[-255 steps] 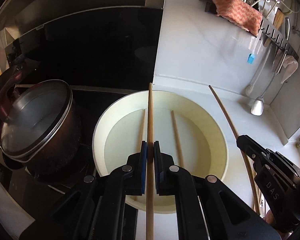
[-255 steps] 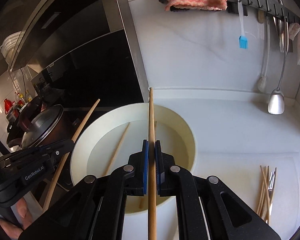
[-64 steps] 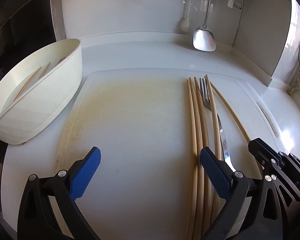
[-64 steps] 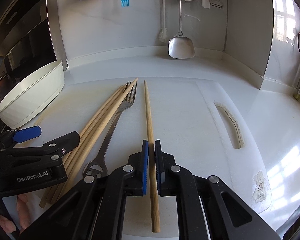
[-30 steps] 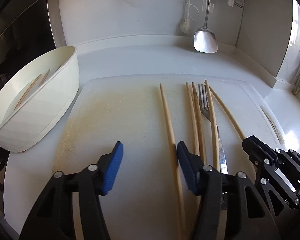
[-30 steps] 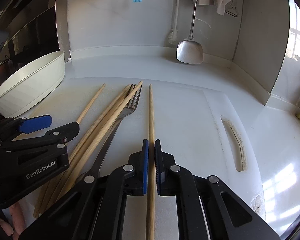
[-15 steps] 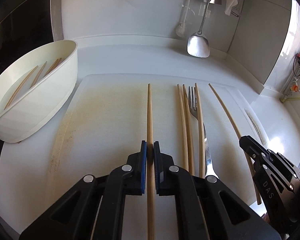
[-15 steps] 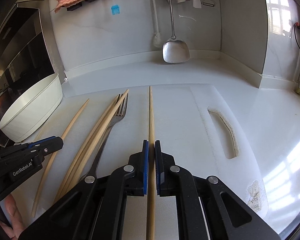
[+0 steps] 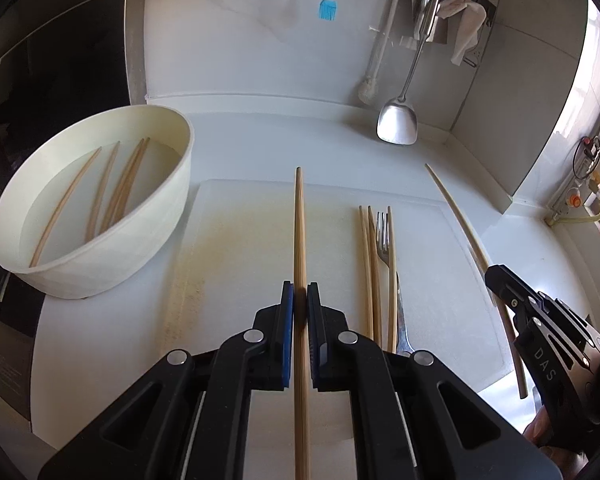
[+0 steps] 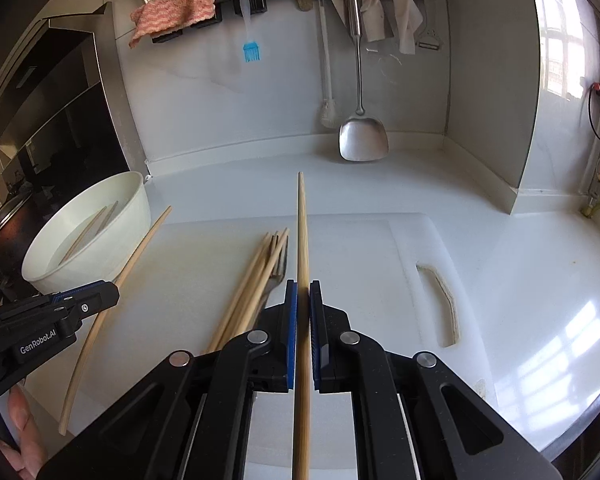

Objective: Organize utensils
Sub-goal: 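Lift both held chopsticks and carry them over the cream-white basin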

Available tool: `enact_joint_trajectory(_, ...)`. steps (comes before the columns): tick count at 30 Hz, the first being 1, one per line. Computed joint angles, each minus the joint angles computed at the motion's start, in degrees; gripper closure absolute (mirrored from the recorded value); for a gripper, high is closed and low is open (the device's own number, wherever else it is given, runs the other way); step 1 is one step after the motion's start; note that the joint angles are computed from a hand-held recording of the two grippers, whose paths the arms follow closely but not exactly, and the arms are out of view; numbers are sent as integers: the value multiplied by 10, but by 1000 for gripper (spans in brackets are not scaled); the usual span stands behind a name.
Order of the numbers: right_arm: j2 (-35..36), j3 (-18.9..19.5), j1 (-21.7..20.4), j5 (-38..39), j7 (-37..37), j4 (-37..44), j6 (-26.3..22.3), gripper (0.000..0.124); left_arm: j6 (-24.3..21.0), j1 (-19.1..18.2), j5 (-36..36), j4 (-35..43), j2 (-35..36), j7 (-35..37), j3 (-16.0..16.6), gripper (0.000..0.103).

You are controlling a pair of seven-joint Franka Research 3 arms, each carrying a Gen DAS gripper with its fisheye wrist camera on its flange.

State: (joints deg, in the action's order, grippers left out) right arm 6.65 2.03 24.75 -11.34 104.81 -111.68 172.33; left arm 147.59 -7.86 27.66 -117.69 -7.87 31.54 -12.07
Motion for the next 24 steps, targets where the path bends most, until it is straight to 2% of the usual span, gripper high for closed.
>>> enact_joint_trajectory(7, -16, 26, 10, 4, -3, 47, -63, 118, -26, 14, -45, -26, -77, 49, 20, 96)
enact_joint_trajectory(12, -1, 50, 26, 32, -36, 97, -71, 118, -51, 40, -45, -47, -134, 56, 23, 96)
enact_joint_trajectory(18, 70, 83, 48, 125, -153, 209, -111, 118, -93, 79, -36, -69, -183, 25, 27, 96)
enact_joint_trajectory(24, 179, 114, 64, 217, -282, 373, -179, 118, -139, 122, 3, -59, -189, -19, 22, 96)
